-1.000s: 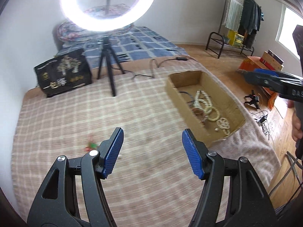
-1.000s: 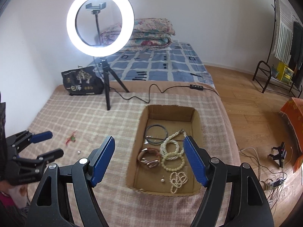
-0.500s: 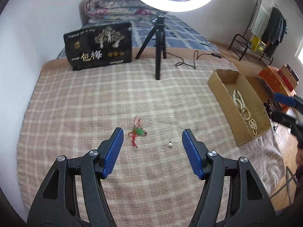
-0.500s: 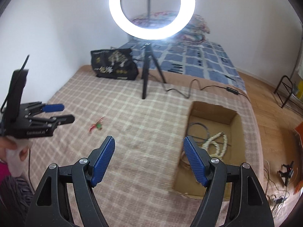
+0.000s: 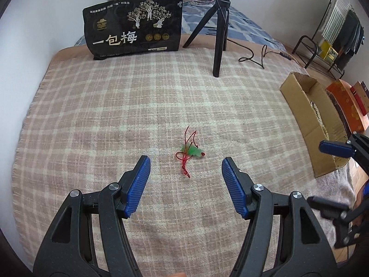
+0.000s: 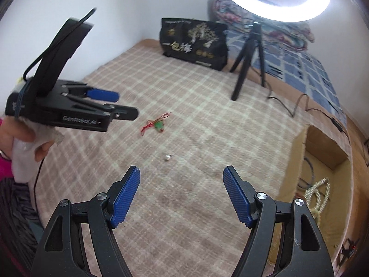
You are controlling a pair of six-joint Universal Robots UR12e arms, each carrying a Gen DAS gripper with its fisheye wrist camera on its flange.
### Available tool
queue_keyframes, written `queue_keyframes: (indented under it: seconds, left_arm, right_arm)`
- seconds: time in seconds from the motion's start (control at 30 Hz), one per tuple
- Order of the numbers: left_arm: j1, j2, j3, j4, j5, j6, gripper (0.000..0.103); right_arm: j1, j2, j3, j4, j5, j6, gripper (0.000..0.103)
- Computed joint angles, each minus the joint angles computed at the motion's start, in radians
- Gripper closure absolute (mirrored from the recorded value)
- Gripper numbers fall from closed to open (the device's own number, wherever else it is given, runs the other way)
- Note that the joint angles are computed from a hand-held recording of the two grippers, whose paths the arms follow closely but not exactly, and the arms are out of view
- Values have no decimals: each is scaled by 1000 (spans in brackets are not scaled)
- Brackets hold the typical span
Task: Organize jewelry
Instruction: 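Close the left tool on the jade pendant while the right tool grasps the second pearl earring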
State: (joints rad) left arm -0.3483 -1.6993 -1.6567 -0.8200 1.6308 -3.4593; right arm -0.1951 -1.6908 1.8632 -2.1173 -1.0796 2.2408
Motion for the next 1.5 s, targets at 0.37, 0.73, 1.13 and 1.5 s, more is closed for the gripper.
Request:
queue_keyframes:
  seconds: [0.37,0.73,1.13,1.5]
  left_arm:
    - [2,-33,-4,7,-14,11,37]
    - [7,-66,8,25,-53,25,37]
    - [12,-88,17,11,-47,33,44]
    - [4,-108,29,8,9,63,44]
  right_arm:
    - [42,74,-24,81,-20,-25,65]
    - [61,108,-14,42,-33,9,65]
    - [79,120,-4,-4,-53,13,69]
    - [86,125,-1,-27,-60,18,77]
